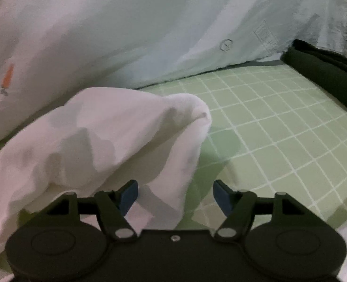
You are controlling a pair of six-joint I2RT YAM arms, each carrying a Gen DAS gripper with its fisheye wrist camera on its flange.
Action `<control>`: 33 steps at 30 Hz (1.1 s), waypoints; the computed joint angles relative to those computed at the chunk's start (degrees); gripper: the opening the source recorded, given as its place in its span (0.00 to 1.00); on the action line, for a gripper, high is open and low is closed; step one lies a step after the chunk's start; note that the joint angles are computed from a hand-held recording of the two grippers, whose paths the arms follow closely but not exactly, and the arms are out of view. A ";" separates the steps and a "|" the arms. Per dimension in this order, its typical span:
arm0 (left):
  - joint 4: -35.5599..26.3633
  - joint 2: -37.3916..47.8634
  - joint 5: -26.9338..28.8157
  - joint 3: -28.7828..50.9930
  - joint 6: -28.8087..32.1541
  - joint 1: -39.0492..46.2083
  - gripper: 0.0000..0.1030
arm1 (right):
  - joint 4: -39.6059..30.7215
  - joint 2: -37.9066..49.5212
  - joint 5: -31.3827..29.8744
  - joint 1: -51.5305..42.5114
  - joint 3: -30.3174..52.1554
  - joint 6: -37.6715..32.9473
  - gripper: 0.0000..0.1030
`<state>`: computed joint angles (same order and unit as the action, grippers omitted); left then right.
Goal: Fold clothes
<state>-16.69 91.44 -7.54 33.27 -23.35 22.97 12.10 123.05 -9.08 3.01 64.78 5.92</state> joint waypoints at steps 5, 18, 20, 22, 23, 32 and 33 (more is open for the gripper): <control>1.35 -0.53 -0.32 -0.97 0.28 0.16 1.00 | -3.04 2.52 -4.75 -2.13 3.76 -0.82 0.04; 3.21 -0.60 -0.22 -1.66 1.85 1.69 1.00 | 34.85 -15.35 12.90 -0.68 -13.99 -25.30 0.02; 3.33 -0.90 -0.25 -1.92 1.99 1.92 1.00 | 37.99 -15.32 16.14 -0.96 -17.00 -27.19 0.02; 3.38 -1.10 -0.23 -2.08 2.21 2.10 1.00 | 31.95 -14.54 16.15 -2.46 -17.86 -25.04 0.02; 3.28 -2.07 -0.67 -3.15 0.85 0.70 1.00 | 26.98 -14.12 15.16 -3.54 -17.66 -22.65 0.02; 0.63 -2.34 -0.51 -1.90 -0.02 -0.08 1.00 | 9.95 -8.60 5.67 -7.78 -11.71 -8.27 0.69; 0.38 -2.16 -0.40 -1.63 0.05 0.03 1.00 | 8.73 -7.52 4.83 -7.70 -9.93 -8.11 0.74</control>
<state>-16.31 89.29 -7.95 31.64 -23.30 23.00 20.83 115.53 -4.25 -4.69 54.86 -2.19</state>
